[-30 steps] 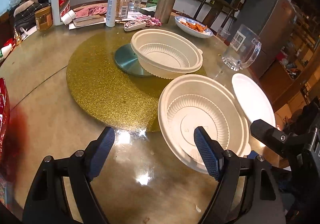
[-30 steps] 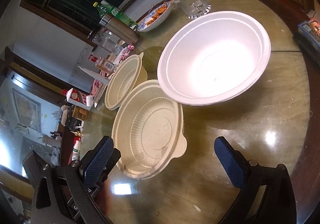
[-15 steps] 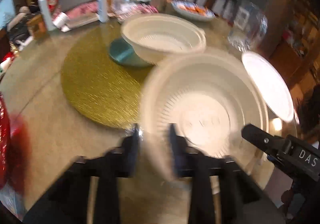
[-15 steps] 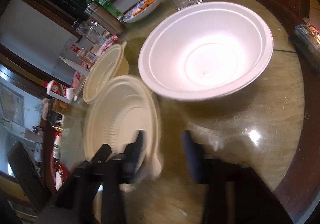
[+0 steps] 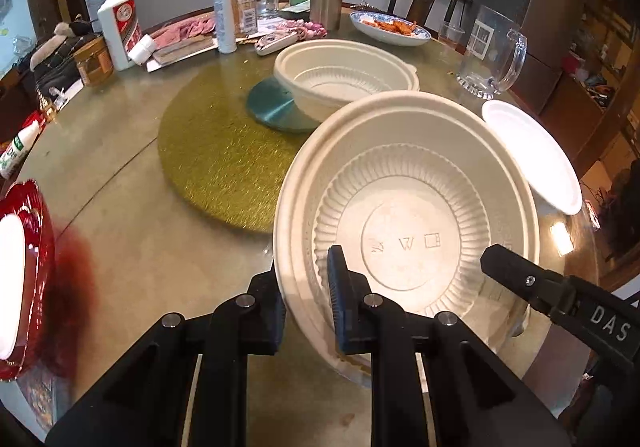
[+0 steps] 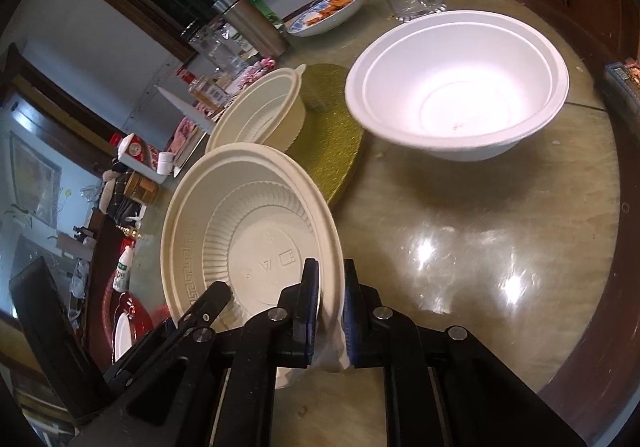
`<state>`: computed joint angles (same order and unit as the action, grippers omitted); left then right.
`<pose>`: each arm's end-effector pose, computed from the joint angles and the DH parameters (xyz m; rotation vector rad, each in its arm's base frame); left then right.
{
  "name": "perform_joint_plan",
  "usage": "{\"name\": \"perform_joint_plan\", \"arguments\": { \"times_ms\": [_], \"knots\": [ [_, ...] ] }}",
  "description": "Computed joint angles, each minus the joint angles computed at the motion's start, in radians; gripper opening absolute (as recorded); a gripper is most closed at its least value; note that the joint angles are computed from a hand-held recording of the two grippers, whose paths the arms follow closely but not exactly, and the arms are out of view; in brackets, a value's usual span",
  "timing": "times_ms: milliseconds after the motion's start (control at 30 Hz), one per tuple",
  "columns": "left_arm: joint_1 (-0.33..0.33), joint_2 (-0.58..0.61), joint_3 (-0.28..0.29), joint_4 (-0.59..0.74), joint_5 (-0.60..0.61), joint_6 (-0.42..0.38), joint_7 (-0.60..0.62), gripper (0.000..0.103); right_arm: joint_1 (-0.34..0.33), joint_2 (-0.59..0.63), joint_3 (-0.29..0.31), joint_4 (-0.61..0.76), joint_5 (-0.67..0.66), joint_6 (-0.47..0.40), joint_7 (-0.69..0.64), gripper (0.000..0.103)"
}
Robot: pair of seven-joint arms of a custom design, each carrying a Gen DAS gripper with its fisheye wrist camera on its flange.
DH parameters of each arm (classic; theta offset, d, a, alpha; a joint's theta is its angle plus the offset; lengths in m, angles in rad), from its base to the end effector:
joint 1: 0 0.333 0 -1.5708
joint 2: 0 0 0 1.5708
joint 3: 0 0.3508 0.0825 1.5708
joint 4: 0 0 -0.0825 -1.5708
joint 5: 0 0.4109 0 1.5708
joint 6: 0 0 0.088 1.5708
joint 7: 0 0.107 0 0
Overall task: Organize plates and bowls
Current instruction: 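Carry the beige bowl over the red plate stack with both grippers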
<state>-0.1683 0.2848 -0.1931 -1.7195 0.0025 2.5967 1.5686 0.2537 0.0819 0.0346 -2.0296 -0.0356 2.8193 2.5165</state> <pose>0.6761 -0.2394 0.5125 -1.5904 2.2418 -0.7358 0.6152 0.1837 0.5110 -1.1077 2.1757 -0.1764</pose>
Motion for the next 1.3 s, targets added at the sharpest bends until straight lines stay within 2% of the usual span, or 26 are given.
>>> {"name": "perform_joint_plan", "arguments": {
  "times_ms": [667, 967, 1300],
  "knots": [
    [0.049, -0.086, -0.002, -0.118, -0.11, 0.016, 0.079, 0.017, 0.032, -0.023, 0.024, -0.018, -0.035, 0.0, 0.025, 0.01],
    [0.078, -0.139, 0.013, -0.186, -0.159, 0.056, 0.1, 0.017, 0.068, 0.009, 0.029, 0.038, -0.096, -0.017, 0.04, 0.01],
    [0.109, -0.165, 0.024, -0.221, -0.221, 0.06, 0.135, 0.017, 0.1, 0.049, 0.034, 0.096, -0.089, -0.041, 0.003, 0.01]
  ]
}}
